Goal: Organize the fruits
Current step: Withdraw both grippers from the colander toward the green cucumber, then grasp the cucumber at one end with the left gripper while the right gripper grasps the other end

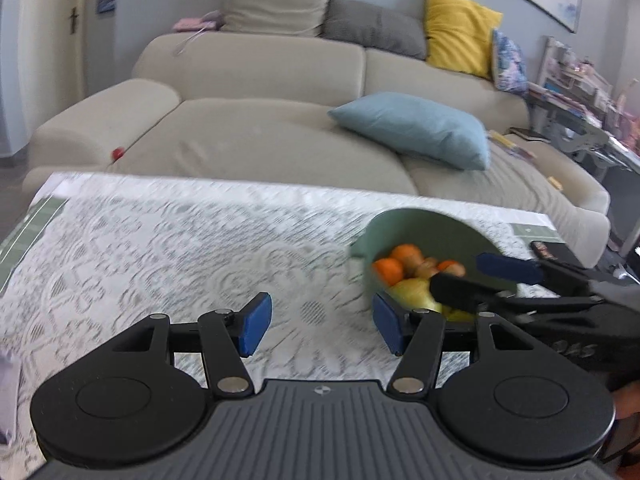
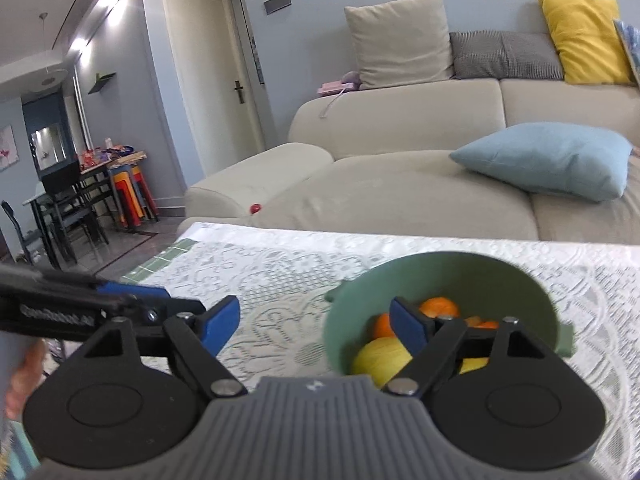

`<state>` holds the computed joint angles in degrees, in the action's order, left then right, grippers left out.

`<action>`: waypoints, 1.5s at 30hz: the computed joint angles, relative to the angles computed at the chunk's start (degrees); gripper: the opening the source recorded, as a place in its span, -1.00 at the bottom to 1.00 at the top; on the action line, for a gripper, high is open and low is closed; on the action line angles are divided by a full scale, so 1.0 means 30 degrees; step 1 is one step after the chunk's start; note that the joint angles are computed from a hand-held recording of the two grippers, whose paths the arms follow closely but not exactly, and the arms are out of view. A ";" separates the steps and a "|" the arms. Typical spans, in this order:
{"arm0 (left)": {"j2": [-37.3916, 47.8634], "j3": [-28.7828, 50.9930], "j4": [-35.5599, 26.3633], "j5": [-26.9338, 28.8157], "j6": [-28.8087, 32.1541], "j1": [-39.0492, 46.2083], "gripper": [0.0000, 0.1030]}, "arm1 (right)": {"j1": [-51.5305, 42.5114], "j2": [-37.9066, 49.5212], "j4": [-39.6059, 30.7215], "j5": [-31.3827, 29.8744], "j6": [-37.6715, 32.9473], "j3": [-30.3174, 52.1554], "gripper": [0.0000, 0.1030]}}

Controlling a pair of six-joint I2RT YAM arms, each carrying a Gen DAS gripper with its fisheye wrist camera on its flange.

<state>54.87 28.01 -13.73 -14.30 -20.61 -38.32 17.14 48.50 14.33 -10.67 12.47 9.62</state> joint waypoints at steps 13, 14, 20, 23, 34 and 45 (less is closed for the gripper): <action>-0.1453 -0.2693 -0.0726 0.0637 0.0473 0.2757 0.33 | 0.4094 0.3036 -0.0462 -0.0776 0.2184 0.0380 0.53; -0.1377 -0.2854 -0.0587 0.0864 0.0608 0.3098 0.33 | 0.4530 0.3399 -0.0406 -0.0767 0.2274 0.0371 0.53; -0.0797 -0.3476 0.0116 0.2066 0.0979 0.4406 0.33 | 0.7239 0.5323 0.0032 0.0854 0.2202 0.0394 0.39; -0.0682 -0.3828 0.0485 0.2773 0.1110 0.5091 0.33 | 0.7719 0.6747 0.0598 0.1097 0.2288 0.0642 0.28; -0.0138 -0.5362 0.3428 0.6896 0.1858 0.8334 0.33 | 0.8857 0.9709 0.1656 0.1535 0.1247 0.0964 -0.37; 0.2655 -0.6237 0.7857 1.0361 0.1184 1.1343 0.33 | 0.4816 0.8347 0.1339 -0.2000 0.1243 0.0828 -0.36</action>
